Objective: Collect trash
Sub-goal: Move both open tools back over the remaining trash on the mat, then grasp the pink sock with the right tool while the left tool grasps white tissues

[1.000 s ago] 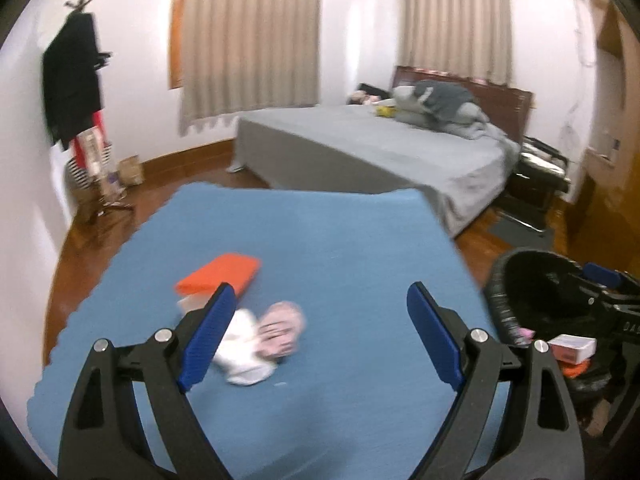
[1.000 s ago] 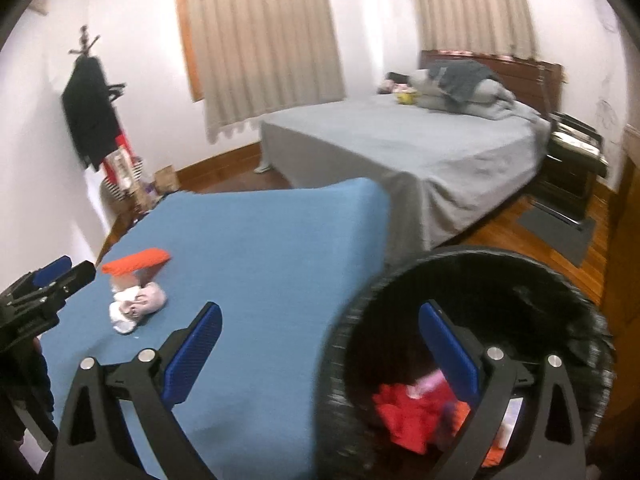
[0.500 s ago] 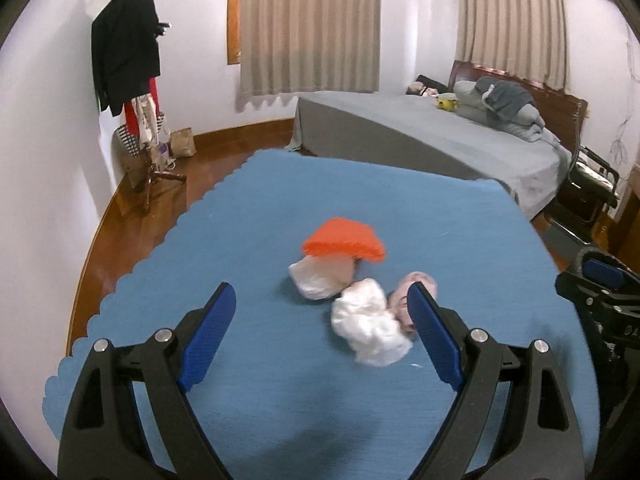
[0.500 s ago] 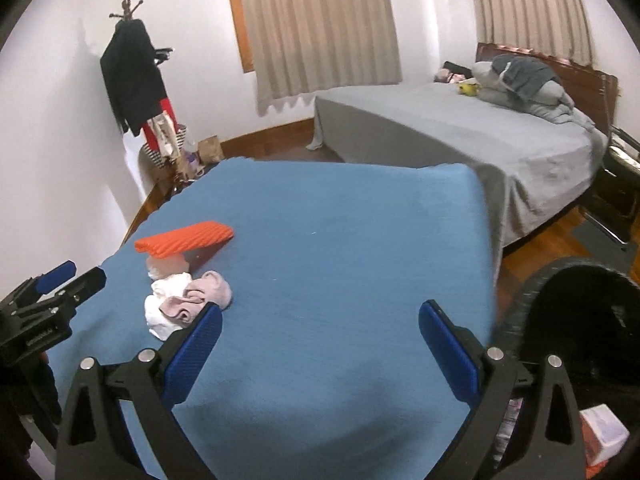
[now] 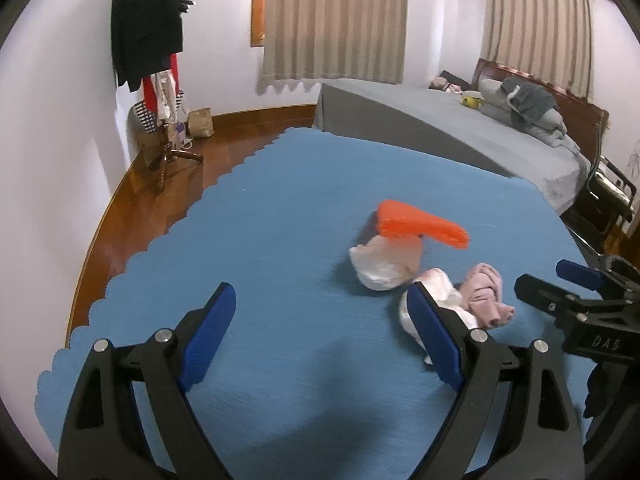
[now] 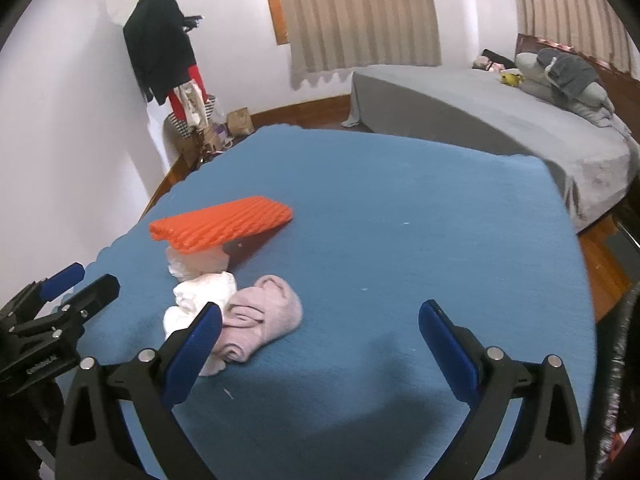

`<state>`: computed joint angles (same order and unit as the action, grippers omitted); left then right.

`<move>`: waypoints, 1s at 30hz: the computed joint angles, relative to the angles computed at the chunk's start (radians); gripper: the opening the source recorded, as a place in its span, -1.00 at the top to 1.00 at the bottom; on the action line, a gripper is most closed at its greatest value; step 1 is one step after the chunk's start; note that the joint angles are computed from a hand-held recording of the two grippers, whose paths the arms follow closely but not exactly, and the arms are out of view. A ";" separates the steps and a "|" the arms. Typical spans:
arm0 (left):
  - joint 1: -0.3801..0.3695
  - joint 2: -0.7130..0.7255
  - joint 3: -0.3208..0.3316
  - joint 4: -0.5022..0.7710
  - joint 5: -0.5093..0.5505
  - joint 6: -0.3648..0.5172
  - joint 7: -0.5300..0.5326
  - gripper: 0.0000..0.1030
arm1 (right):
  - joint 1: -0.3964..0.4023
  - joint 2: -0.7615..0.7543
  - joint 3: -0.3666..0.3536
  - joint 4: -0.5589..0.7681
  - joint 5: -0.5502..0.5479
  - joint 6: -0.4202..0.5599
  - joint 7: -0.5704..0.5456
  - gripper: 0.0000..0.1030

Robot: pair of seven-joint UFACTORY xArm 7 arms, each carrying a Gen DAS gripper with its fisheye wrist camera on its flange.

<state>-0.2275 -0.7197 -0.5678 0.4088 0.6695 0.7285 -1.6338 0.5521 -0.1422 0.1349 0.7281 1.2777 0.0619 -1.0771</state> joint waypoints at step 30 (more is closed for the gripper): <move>0.078 0.157 -0.031 0.062 0.079 -0.164 -0.099 -0.53 | -0.081 -0.066 -0.033 -0.054 -0.096 0.166 0.059 0.20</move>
